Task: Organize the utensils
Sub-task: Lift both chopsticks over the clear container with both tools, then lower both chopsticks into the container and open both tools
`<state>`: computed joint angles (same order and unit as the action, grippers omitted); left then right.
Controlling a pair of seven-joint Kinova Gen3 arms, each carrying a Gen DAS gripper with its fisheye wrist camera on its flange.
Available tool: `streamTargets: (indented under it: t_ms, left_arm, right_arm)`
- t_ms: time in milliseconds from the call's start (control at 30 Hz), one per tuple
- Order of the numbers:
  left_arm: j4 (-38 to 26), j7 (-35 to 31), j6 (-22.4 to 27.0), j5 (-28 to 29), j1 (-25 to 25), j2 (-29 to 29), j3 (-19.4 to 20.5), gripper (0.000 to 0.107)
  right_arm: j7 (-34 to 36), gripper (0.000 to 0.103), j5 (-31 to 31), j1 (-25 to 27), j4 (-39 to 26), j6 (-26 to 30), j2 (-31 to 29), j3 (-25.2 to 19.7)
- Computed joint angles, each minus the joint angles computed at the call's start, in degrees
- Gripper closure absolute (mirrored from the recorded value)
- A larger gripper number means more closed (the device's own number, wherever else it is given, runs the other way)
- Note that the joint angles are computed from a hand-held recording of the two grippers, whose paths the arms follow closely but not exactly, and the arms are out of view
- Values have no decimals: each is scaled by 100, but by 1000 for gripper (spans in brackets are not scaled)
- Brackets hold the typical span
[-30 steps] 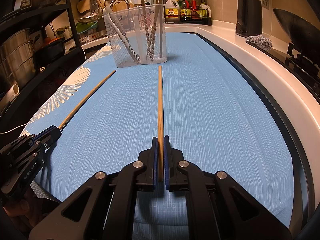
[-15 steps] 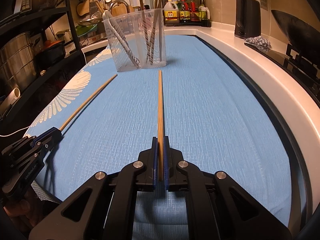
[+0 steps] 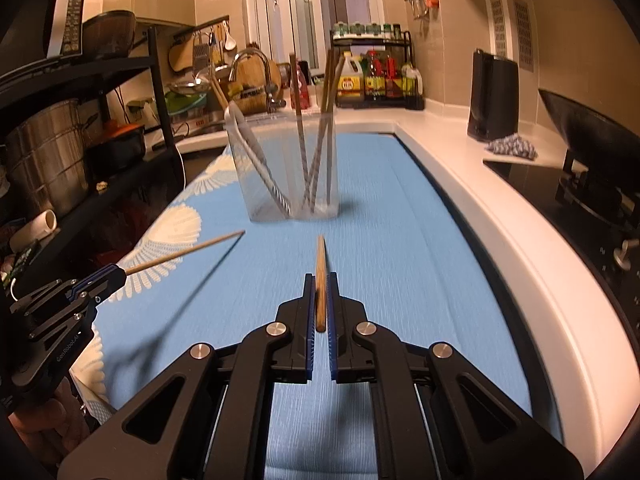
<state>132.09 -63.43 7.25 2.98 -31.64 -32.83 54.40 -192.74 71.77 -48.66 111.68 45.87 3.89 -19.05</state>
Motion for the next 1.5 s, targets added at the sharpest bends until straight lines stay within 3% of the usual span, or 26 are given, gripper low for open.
streamTargets:
  t_ms: [267, 433, 567, 700, 1133, 1333, 1500]
  left_arm:
    - [-429, -223, 37, -185, 181, 279, -501, 101]
    - [-785, -315, 192, -343, 563, 647, -999, 101]
    - [-1025, -315, 349, -448, 1112, 981, -1574, 101]
    - [-1269, -180, 562, -673, 1363, 1157, -1813, 101]
    - [-2009, 20, 1329, -1236, 2851, 1707, -3113, 101]
    - [-2416, -589, 1602, -818, 3864, 1928, -4152, 101]
    - [-3097, -1343, 1844, -320, 4260, 2187, -4680, 101]
  right_arm:
    - [685, 98, -34, 190, -561, -107, -51, 91]
    - [1214, 98, -232, 251, -993, -126, -1, 153]
    - [1563, 98, -319, 229, -1299, -54, 44, 188]
    - [1913, 98, -449, 205, -1584, -19, 109, 235]
    - [2598, 98, -710, 111, -2126, 45, 223, 398]
    - [3119, 98, -1017, 148, -2544, 15, 273, 480]
    - [3562, 98, -1079, 198, -3099, -76, 305, 597]
